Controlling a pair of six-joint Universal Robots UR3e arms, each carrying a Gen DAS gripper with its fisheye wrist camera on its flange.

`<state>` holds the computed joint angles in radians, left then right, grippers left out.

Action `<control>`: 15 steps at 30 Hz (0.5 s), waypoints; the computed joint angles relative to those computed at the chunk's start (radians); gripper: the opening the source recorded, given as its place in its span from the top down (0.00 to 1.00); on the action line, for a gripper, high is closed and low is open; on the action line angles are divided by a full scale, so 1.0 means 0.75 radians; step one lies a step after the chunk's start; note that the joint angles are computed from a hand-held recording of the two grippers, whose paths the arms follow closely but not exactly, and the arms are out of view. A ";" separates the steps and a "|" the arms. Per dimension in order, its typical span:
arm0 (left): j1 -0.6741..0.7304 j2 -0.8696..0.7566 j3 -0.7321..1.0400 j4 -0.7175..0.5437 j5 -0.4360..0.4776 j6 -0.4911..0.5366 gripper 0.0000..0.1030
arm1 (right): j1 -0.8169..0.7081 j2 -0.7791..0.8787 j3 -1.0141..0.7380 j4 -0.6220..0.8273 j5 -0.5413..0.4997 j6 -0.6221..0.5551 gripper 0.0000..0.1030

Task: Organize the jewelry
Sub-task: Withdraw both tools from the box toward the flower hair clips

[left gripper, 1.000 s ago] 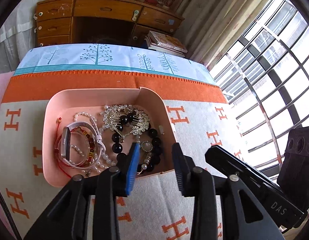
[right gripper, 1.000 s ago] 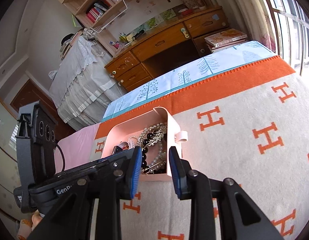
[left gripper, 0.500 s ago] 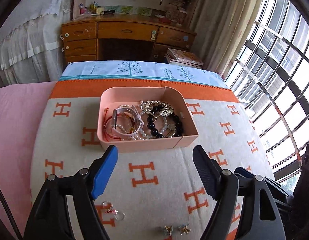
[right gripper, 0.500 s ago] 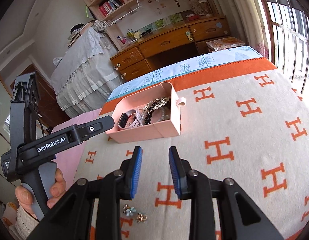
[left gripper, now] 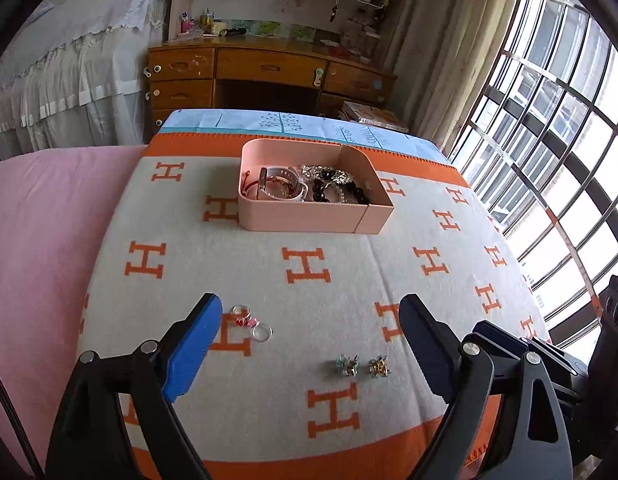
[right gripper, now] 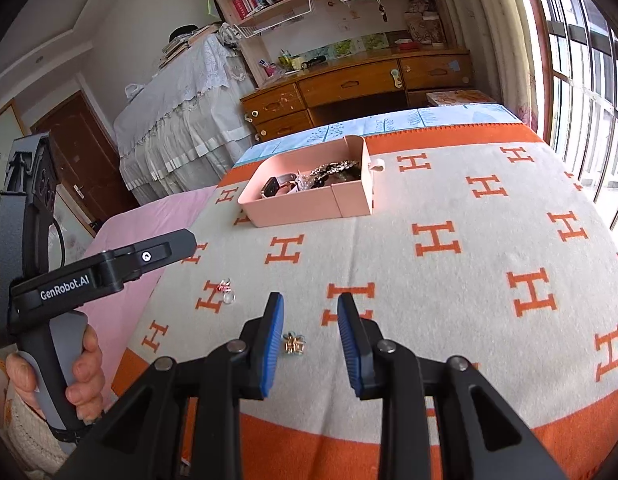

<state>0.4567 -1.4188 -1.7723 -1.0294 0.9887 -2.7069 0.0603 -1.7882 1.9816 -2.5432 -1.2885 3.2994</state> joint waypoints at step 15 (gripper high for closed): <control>-0.110 0.079 -0.470 0.373 0.107 0.492 0.19 | -0.037 -0.148 0.252 0.002 0.027 -0.062 0.73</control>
